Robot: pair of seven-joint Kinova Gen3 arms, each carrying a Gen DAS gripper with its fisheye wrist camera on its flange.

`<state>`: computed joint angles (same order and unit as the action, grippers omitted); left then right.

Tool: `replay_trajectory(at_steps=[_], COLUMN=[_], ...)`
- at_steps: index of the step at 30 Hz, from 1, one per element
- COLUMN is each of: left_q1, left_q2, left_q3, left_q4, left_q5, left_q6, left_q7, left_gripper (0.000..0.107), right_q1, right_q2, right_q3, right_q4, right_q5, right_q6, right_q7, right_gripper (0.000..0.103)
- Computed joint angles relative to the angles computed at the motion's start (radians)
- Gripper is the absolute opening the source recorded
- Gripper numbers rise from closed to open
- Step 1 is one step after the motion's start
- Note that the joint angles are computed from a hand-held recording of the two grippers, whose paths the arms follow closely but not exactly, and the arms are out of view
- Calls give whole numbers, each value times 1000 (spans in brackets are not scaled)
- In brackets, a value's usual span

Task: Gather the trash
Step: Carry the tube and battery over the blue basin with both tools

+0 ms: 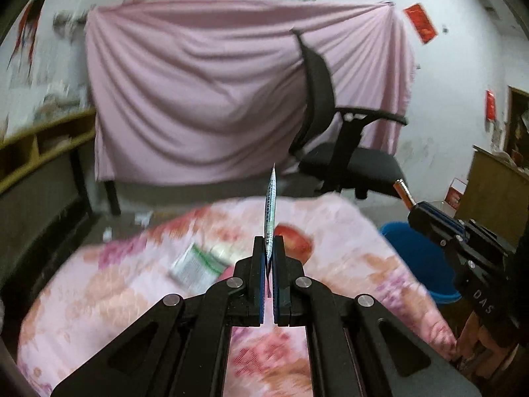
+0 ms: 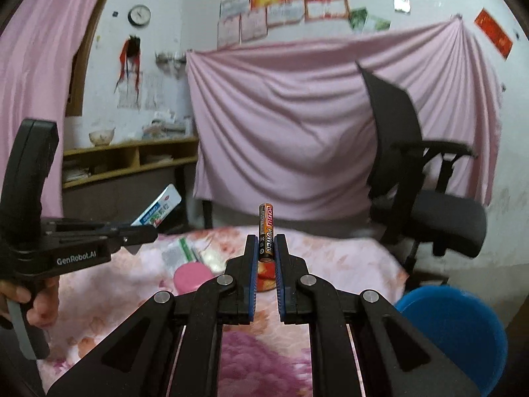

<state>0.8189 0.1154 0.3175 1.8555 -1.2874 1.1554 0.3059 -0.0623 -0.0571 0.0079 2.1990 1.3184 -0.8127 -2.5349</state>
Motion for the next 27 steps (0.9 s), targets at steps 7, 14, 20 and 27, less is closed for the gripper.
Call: replay_trajectory(at_steps=[7, 14, 20, 27], left_q1=[62, 108, 130, 149], left_q2=[72, 146, 205, 280], left_q3=[-6, -49, -88, -144], left_q4=[-96, -190, -273, -386], left_q5=[-165, -272, -265, -184], left_q6=[37, -28, -123, -231], left_q7=[-32, -78, -141, -236], left_gripper=[2, 2, 2, 2], right_q1=[70, 147, 202, 267], right_q2=[-22, -27, -4, 34], right_q3=[65, 114, 136, 151], right_q4=[55, 89, 72, 30], right_q5=[-139, -222, -221, -161], right_q6=[-141, -225, -221, -203], right_q7=[123, 185, 172, 77], right_gripper=[8, 8, 8, 8])
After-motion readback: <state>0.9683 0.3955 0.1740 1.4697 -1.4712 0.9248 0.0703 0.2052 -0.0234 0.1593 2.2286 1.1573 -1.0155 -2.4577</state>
